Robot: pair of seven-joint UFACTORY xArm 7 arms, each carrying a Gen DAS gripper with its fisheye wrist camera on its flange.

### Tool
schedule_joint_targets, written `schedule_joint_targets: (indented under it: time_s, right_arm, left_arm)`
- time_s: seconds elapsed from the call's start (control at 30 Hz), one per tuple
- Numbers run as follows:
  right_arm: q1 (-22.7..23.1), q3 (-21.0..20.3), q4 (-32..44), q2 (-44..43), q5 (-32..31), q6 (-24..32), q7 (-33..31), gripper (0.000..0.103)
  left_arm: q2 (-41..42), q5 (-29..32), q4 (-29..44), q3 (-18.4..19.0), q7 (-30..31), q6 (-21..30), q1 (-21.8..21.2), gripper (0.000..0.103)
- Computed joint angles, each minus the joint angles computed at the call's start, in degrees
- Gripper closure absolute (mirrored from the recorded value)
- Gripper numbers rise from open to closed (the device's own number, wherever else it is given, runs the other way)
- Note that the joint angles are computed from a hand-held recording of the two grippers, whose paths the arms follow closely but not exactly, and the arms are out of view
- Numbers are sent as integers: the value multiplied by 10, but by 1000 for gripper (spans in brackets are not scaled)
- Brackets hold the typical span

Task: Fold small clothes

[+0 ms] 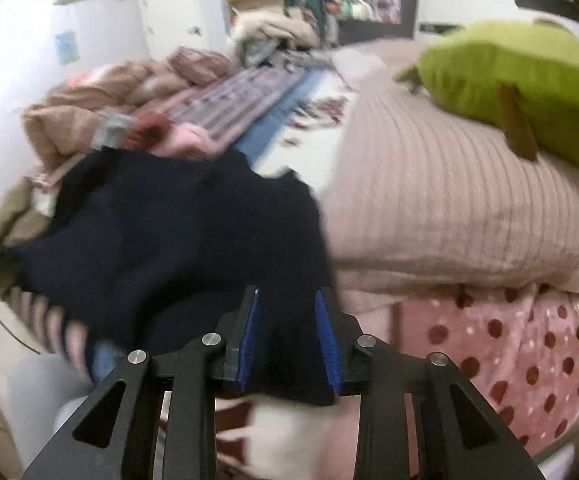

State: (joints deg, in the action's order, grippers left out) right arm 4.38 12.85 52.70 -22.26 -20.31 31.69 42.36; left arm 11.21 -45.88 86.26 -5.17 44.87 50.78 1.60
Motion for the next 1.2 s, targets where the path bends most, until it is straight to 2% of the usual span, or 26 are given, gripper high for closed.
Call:
schedule_joint_targets:
  time_s: [0.13,0.2,0.3,0.4,0.43,0.47,0.5,0.53,0.6,0.67,0.8,0.87,0.9,0.97,1.03,1.13,1.2]
  right_arm:
    - [27,9,34,33,11,-28,-21,79]
    - [43,9,55,60,22,-37,-37,79]
    - [71,3,91,109,39,-45,-72,79]
    - [92,6,128,156,24,-46,-82,79]
    - [99,3,137,168,23,-46,-89,81]
    - [106,-1,148,182,21,-47,-98,88]
    - [113,-2,161,196,10,-45,-100,99]
    - [119,-4,176,211,-6,-36,-101,99]
    - [133,-12,200,234,-6,-20,-115,99]
    - [142,-21,214,250,20,-12,-140,99]
    - [151,-33,224,269,63,11,-175,99]
    - [153,-36,219,270,79,8,-186,99]
    - [154,-37,218,269,82,6,-188,99]
    - [156,-39,218,266,84,8,-193,99]
    - [157,-39,215,261,84,-2,-196,98]
    - [155,-34,207,249,130,-25,-239,98]
    - [158,-29,215,250,151,-13,-258,98]
  left_arm:
    - [-23,-21,-46,-1,10,-4,-5,15]
    - [-14,-34,-51,1,-3,-6,-7,15]
    - [3,-75,-52,-2,-12,28,2,15]
    - [0,-122,-72,-10,4,35,3,15]
    - [2,-144,-71,-11,11,47,6,15]
    - [10,-175,-65,-13,14,69,10,15]
    - [16,-192,-59,-14,13,80,11,15]
    - [24,-210,-53,-16,13,85,11,15]
    - [34,-245,-50,-20,2,38,2,15]
    - [49,-282,-45,-26,-7,2,-2,15]
    - [66,-300,-18,-38,-11,-72,-20,15]
    - [88,-283,9,-41,-41,-98,-28,29]
    - [98,-275,21,-44,-55,-108,-30,49]
    - [113,-295,35,-59,-46,-102,-15,55]
    - [102,-301,27,-64,-28,-104,-6,69]
    - [56,-326,-13,-63,38,-116,1,75]
    - [16,-357,-51,-55,80,-105,5,77]
